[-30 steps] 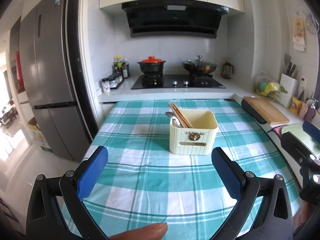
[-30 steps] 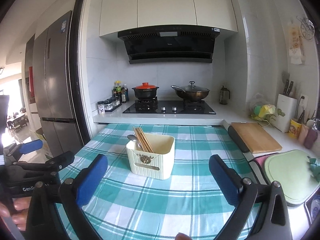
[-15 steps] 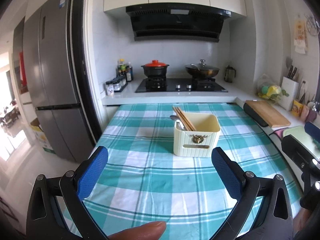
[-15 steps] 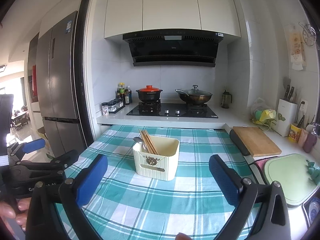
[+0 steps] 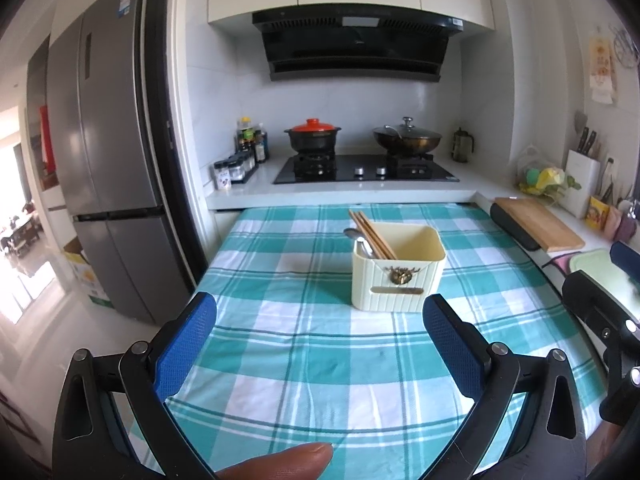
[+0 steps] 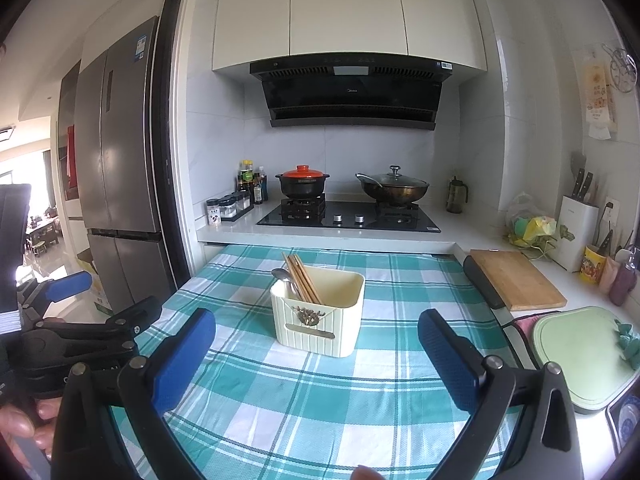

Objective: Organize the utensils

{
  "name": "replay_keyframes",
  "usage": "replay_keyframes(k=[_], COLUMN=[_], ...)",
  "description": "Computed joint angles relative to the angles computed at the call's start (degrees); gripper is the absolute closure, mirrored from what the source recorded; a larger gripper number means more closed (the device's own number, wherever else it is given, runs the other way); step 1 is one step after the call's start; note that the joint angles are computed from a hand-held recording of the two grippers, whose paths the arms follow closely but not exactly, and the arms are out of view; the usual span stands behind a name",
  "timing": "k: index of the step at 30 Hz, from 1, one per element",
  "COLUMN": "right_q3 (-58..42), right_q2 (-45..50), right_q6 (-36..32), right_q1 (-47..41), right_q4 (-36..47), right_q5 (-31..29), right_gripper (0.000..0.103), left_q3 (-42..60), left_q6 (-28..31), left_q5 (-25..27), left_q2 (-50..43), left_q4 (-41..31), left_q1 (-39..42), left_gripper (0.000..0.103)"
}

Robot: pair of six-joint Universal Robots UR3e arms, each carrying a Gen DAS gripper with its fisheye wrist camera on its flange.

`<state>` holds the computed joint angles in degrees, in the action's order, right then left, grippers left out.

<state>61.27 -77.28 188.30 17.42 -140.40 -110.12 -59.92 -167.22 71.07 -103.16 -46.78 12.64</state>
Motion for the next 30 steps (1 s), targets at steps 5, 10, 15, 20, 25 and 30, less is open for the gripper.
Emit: replay_keyframes(k=[5,10,15,20,25,30], right_q3=[-0.5,-0.8,-0.8,-0.7,-0.6,0.4], right_q2=[0.4,0.5,0.4,0.1,0.1,-0.3], right_q6=[-0.2,-0.4,-0.5,-0.8,-0.8,-0.8], right_q1=[0.3,0.5,0.6,0.4,0.3,0.0], right_q4=[0.1,0.2,0.3,0.7,0.9,0.8], right_q5=[-0.3,-0.6,-0.8,-0.9,-1.1,-0.9], right_gripper=[0.0,0.0,0.0,0.0,0.0,0.0], left_q3=[-0.3,-0.5,-0.6,-1.1,-1.2,-2.0], left_q6=[0.1,0.2,0.5,0.6,0.9,1.1], left_q5=[0.1,0.2,-0.2,-0.2,-0.5,-0.8], left_q2=[0.1,0.3,0.6,0.8,0.9,1.1], left_q4=[0.4,0.5,0.3,0.6,0.4,0.9], left_q1=[0.1,0.1,0.6,0.5,0.4,0.3], left_gripper=[0.0,0.0,0.0,0.0,0.0,0.0])
